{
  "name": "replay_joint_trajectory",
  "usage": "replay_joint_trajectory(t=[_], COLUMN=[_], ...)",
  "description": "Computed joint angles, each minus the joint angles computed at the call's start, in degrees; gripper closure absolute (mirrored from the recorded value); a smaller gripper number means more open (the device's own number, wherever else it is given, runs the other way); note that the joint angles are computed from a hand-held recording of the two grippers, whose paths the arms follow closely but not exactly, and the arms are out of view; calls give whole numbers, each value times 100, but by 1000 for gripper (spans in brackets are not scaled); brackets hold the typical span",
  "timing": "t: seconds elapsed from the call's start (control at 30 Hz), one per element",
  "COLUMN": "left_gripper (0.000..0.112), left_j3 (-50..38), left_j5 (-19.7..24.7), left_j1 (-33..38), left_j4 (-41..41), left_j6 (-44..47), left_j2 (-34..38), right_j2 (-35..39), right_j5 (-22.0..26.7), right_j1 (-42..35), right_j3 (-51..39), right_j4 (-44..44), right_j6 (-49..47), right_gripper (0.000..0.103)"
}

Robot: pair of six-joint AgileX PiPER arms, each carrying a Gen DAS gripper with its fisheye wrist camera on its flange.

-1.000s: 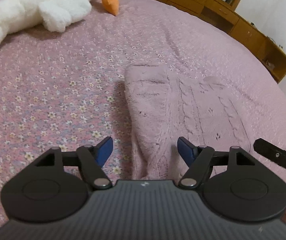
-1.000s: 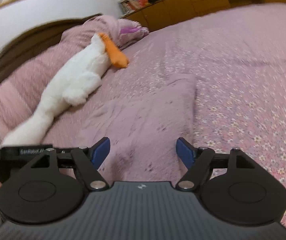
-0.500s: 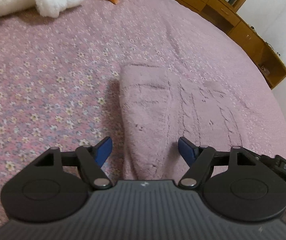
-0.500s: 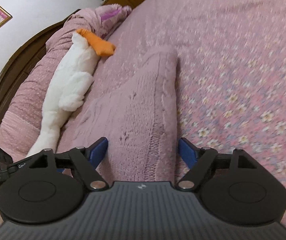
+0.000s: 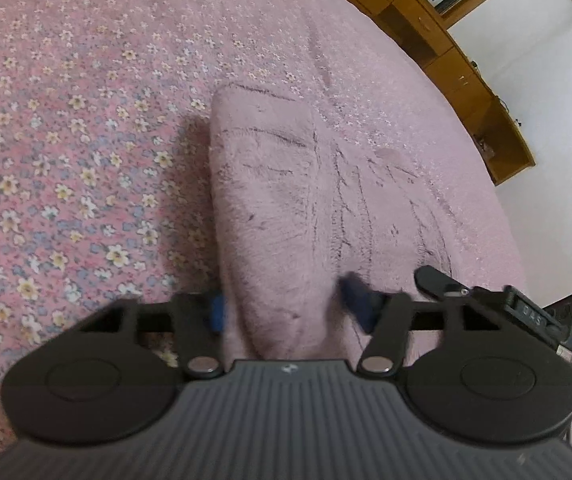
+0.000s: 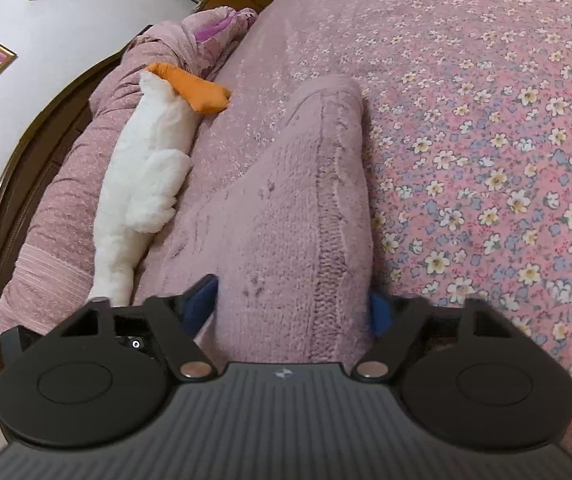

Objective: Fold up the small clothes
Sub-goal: 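Move both grippers to the end of the folded cardigan strip, then grasp the strip end with the left gripper while the right gripper grasps it too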

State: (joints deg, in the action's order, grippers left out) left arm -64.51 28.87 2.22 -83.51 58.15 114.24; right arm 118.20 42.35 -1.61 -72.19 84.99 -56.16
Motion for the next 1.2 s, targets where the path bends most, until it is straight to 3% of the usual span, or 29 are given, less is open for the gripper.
replay_joint_trajectory(t=[0.17, 0.37, 0.6, 0.83, 0.97, 1.03, 1.13, 1.2], left_gripper=[73, 75, 75, 75, 74, 73, 69, 61], left_j3=[57, 432, 1053, 1469, 1487, 1357, 1310, 1306], left_j5=[337, 817, 585, 271, -356, -751, -948, -1160], left_j1=[142, 146, -747, -1666, -2182, -2389, -2473, -2583], left_j4=[66, -261, -692, -910, -451, 281, 770, 1257], left_j6=[-229, -379, -294, -84, -408, -1050, -1449, -1883], left_j2=[-182, -631, -1325, -1494, -1464, -1379, -1328, -1366], right_j2=[-267, -820, -1901, -2809, -2962, -2933, -2854, -2668], right_j5=[74, 760, 1576, 2267, 2159, 1862, 1347, 1325], right_j1=[-17, -304, -1162, -2435, -2885, -2925, -2966, -3148], right_j3=[-156, -350, 82, 1118, 1820, 2159, 2631, 2913], right_j4=[-559, -1219, -2239, -2661, -2704, -2712, -2553, -2135], right_j6=[799, 1589, 1821, 1360, 819, 555, -34, -603], right_gripper=[52, 53, 53, 52, 52, 51, 49, 44])
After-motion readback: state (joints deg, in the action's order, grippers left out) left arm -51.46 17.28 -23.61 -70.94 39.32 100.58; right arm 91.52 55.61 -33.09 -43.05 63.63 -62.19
